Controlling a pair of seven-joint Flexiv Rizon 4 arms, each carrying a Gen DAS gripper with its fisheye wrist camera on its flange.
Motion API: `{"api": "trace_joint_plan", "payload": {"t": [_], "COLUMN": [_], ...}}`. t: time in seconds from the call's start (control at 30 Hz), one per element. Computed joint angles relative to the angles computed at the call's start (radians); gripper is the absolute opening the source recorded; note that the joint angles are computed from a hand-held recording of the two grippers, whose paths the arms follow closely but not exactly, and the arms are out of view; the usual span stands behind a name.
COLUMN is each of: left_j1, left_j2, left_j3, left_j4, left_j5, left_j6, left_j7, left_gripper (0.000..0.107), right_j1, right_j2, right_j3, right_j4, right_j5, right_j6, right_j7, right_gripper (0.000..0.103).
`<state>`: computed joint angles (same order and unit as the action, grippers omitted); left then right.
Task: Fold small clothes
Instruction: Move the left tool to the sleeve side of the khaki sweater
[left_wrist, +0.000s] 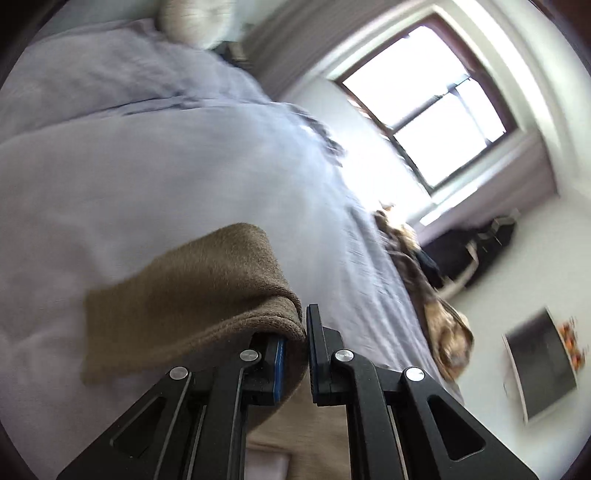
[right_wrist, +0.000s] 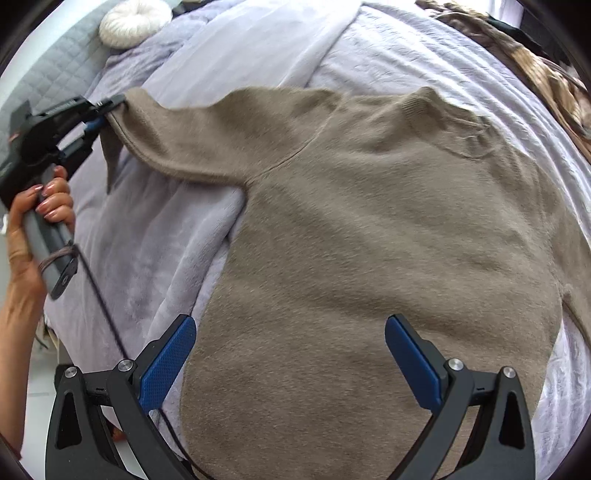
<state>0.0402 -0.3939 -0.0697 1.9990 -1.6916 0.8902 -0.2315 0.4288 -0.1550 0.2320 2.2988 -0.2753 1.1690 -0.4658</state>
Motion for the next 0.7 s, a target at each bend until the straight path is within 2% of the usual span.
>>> {"api": "trace_joint_plan", "payload": {"t": [0.13, 0.3, 0.37, 0.43, 0.5, 0.57, 0.6, 0.63, 0.67, 0.7], "left_j1": [-0.085, -0.235, -0.290, -0.347, -0.384, -0.395, -0.399, -0.403, -0.403, -0.394], "left_j2": [0.068, 0.050, 0.036, 0.015, -0.018, -0.041, -0.054, -0.051, -0.046, -0.034], "left_j3": [-0.044, -0.101, -0.119, -0.135, -0.136, -0.126, -0.132, -0.139, -0.151, -0.152], "left_j4": [0.027, 0.028, 0.036, 0.054, 0.064, 0.083, 0.088, 0.103, 0.118, 0.131], "left_j5": [0.054, 0.188, 0.254, 0.328, 0.453, 0.584, 0.604, 0.613, 0.616, 0.642], "left_j6": [-0.042, 0.012, 0.060, 0.150, 0.224, 0.247, 0.280, 0.320, 0.359, 0.360], "left_j7": [0.057, 0.026, 0.006, -0.004, -0.072, -0.164, -0.184, -0.195, -0.194, -0.201], "left_gripper": [0.012, 0.012, 0.012, 0.012, 0.012, 0.028, 0.051, 0.069, 0.070, 0.070], "right_j1": [-0.027, -0.107, -0.148, -0.182, -0.205, -0.223, -0.229, -0.234, -0.239, -0.248], "right_j2": [0.070, 0.176, 0.220, 0.250, 0.269, 0.280, 0.288, 0.290, 0.291, 0.291], "right_j3": [-0.032, -0.043, -0.042, -0.041, -0.041, -0.042, -0.045, -0.045, -0.050, -0.051], "right_j4": [0.077, 0.198, 0.252, 0.296, 0.330, 0.361, 0.376, 0.384, 0.385, 0.388], "right_j5": [-0.067, -0.140, -0.135, -0.108, -0.063, -0.024, 0.002, 0.020, 0.040, 0.039], "right_j6": [0.036, 0.063, 0.072, 0.081, 0.086, 0.096, 0.102, 0.103, 0.096, 0.095], "right_j7": [0.089, 0.199, 0.225, 0.228, 0.218, 0.208, 0.192, 0.184, 0.170, 0.163], "right_gripper": [0.102, 0.102, 0.102, 0.102, 0.102, 0.102, 0.102, 0.102, 0.102, 0.102]}}
